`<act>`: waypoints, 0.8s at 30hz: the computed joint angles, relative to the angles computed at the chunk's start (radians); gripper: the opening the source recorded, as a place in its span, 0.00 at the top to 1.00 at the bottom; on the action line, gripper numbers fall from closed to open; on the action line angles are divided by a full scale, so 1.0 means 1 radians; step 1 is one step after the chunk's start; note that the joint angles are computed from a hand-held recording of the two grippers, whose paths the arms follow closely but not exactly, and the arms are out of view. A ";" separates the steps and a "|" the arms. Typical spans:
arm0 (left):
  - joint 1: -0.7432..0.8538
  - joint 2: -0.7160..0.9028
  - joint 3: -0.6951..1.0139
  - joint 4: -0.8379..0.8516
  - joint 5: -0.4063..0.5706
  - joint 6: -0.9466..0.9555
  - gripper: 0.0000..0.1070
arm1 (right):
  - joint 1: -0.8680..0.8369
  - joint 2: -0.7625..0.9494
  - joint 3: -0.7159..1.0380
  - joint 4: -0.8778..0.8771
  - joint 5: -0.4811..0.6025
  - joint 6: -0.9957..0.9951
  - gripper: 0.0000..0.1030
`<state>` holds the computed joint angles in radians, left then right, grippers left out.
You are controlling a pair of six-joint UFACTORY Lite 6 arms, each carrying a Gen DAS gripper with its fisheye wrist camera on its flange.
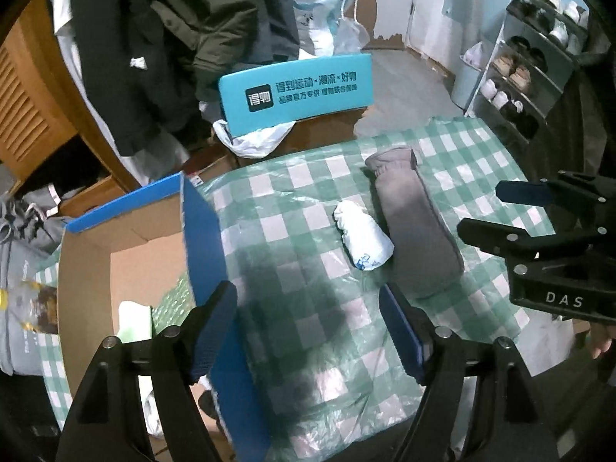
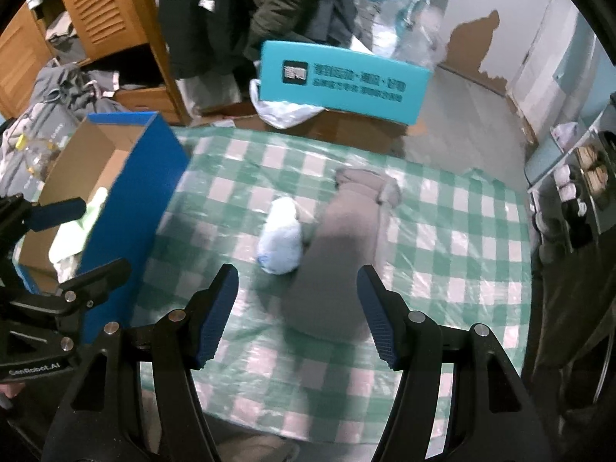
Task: Organize soft objects
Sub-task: 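Move both tools over the white rolled sock and large grey sock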
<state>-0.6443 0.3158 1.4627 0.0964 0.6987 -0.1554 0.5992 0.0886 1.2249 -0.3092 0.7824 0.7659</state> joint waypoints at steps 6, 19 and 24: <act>-0.014 0.167 0.200 0.012 0.090 -0.017 0.27 | -0.105 -0.007 -0.029 0.062 -0.001 -0.125 0.38; -0.019 0.610 0.755 -0.018 0.280 0.003 0.27 | -0.330 0.120 -0.034 0.262 -0.120 -0.356 0.38; -0.012 0.737 0.891 -0.038 0.313 0.010 0.27 | -0.391 0.188 -0.045 0.377 -0.191 -0.455 0.38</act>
<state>-0.6561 1.0526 2.3535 0.0579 1.0113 -0.1452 0.2078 0.2761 1.1803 0.0677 0.5914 0.3106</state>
